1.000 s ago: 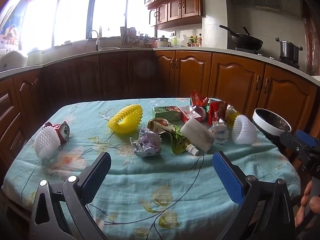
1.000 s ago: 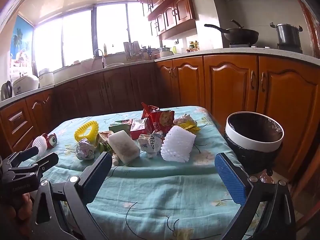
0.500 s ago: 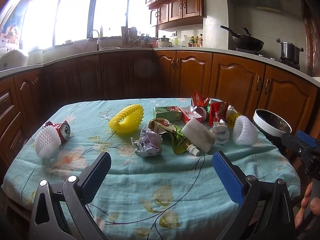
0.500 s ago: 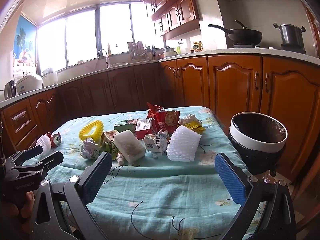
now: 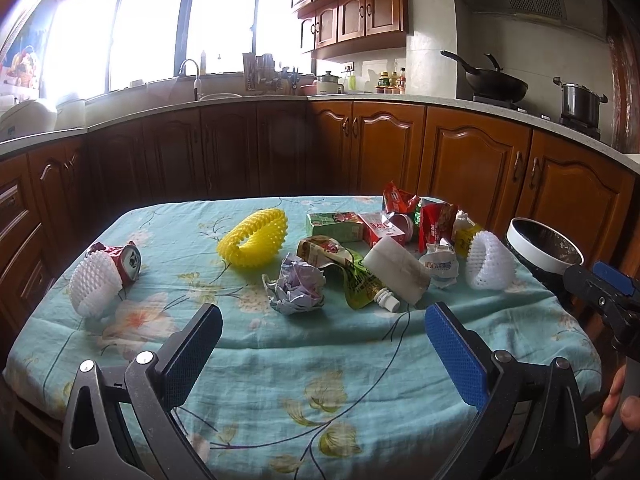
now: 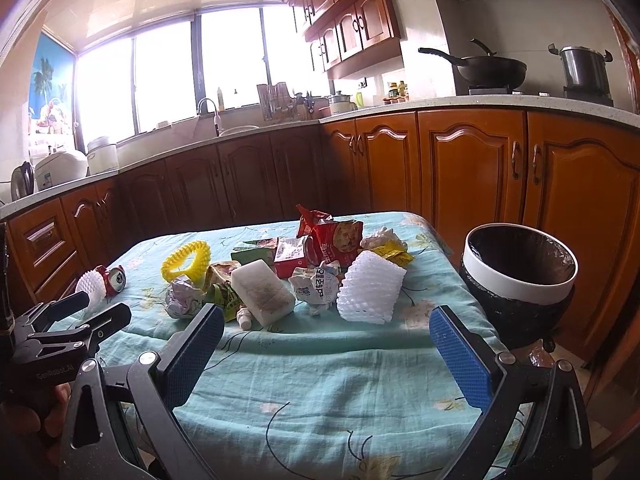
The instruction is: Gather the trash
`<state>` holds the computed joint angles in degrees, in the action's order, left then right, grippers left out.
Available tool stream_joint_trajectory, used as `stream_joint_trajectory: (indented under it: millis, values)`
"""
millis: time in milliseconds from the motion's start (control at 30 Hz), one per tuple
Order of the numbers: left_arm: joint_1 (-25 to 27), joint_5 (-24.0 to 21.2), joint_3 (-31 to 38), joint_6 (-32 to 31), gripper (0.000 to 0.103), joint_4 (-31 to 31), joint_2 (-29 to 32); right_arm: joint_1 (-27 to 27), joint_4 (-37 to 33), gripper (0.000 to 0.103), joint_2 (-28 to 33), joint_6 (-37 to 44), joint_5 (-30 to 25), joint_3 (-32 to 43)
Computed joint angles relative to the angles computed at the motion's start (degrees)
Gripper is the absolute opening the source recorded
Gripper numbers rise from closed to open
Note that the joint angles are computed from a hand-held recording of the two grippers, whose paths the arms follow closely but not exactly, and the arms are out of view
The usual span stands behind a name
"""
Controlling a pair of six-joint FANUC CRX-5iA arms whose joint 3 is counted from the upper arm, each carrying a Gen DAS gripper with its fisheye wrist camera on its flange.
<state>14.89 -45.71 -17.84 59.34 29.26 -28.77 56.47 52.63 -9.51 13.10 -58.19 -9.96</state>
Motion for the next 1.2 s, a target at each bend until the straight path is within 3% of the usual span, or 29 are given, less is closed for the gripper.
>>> stream_joint_trajectory:
  millis: [900,1200]
  values:
    - [-0.2,-0.2,0.6,0.4,0.102,-0.3,0.7,0.2,0.0,0.103,0.3,-0.1,0.5,0.5]
    - [-0.6,-1.7,2.6,2.7,0.102,-1.8,3.2,-1.2,-3.0,0.103,-0.1,0.1,2.0,0.1]
